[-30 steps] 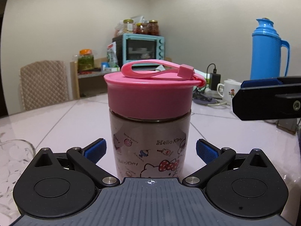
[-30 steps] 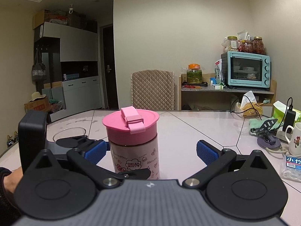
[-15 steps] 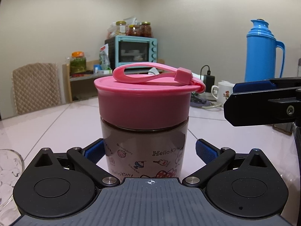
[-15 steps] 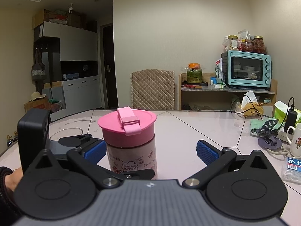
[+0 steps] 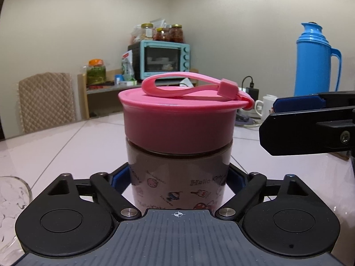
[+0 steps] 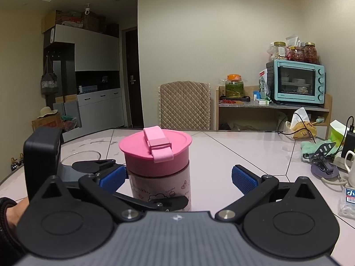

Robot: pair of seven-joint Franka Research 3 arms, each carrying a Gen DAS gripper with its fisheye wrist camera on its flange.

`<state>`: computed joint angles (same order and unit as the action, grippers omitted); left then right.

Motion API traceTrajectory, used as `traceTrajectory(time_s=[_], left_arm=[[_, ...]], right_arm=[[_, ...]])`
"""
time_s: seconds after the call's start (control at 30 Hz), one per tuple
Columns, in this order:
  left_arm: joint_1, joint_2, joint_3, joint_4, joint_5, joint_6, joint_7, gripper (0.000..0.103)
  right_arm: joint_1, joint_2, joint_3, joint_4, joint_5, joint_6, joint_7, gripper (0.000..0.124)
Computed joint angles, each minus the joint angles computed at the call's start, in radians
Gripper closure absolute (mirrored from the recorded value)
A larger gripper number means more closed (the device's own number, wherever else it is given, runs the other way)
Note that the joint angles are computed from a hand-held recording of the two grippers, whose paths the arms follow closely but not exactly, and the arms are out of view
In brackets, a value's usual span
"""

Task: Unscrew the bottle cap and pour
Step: 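Close the right gripper on the bottle body while the left gripper grasps the pink lid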

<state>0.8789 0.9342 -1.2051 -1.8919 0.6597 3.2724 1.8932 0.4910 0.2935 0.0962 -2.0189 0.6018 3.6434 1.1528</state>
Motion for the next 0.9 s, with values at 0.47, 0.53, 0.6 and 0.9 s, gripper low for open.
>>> traceTrajectory(time_s=[0.47,0.53,0.6,0.9], left_arm=[[-0.022,-0.062,0.041,-0.021,0.013,0.025,-0.062,0.013],[-0.022,-0.061,0.040,-0.019,0.021,0.023,-0.071,0.013],[-0.022,-0.061,0.040,-0.017,0.027,0.023,-0.077,0.013],[-0.021,-0.050,0.031,-0.009,0.036,0.011,-0.069,0.013]], right_arm=[[-0.074,0.062,0.030,0.085,-0.198,-0.061,0.103,0.021],[-0.090,0.070,0.039,0.099,-0.230,-0.079,0.125,0.021],[-0.086,0.077,0.032,0.112,-0.239,-0.093,0.127,0.021],[-0.095,0.110,0.035,0.158,-0.280,-0.119,0.128,0.021]])
